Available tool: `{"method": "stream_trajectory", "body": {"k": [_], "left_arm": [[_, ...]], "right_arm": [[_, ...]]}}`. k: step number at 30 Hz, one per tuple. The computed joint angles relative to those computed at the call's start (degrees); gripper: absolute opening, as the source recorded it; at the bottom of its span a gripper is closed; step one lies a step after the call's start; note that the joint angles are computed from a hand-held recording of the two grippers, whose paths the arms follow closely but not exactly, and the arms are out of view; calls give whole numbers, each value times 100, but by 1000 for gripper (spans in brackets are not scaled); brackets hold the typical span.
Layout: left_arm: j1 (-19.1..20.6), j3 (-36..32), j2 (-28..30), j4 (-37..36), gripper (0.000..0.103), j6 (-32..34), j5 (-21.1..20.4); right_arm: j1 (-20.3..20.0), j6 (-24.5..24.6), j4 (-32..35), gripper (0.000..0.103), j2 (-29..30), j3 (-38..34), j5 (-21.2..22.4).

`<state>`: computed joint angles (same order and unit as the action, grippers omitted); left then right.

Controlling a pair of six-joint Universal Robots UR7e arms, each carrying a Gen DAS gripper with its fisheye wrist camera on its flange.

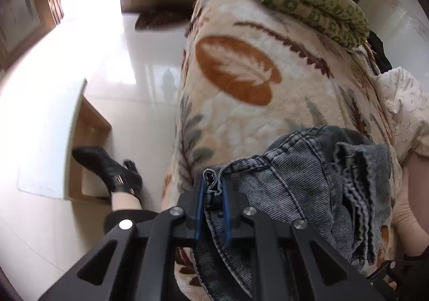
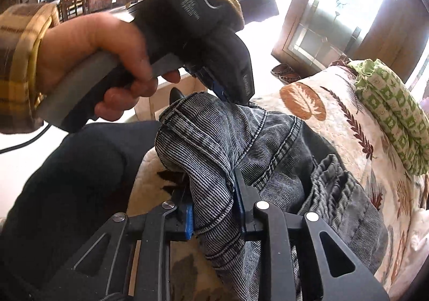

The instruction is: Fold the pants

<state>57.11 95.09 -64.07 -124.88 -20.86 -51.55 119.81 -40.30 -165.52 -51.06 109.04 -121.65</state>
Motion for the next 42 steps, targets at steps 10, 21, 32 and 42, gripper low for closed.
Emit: {"method": "stream_trajectory", "body": {"k": [10, 21, 32, 42], "left_arm": [[-556, -272, -16, 115, 14, 235, 399], [-1083, -668, 369, 282, 14, 463, 397], [-1230, -1176, 809, 439, 14, 529, 106], [-602, -894, 330, 364, 14, 114, -368]], "right_arm": [[-87, 262, -61, 21, -376, 80, 261], [-257, 1246, 86, 15, -1126, 329, 563], [-550, 1611, 185, 14, -1559, 582, 857], [-496, 1191, 137, 20, -745, 231, 1438]]}}
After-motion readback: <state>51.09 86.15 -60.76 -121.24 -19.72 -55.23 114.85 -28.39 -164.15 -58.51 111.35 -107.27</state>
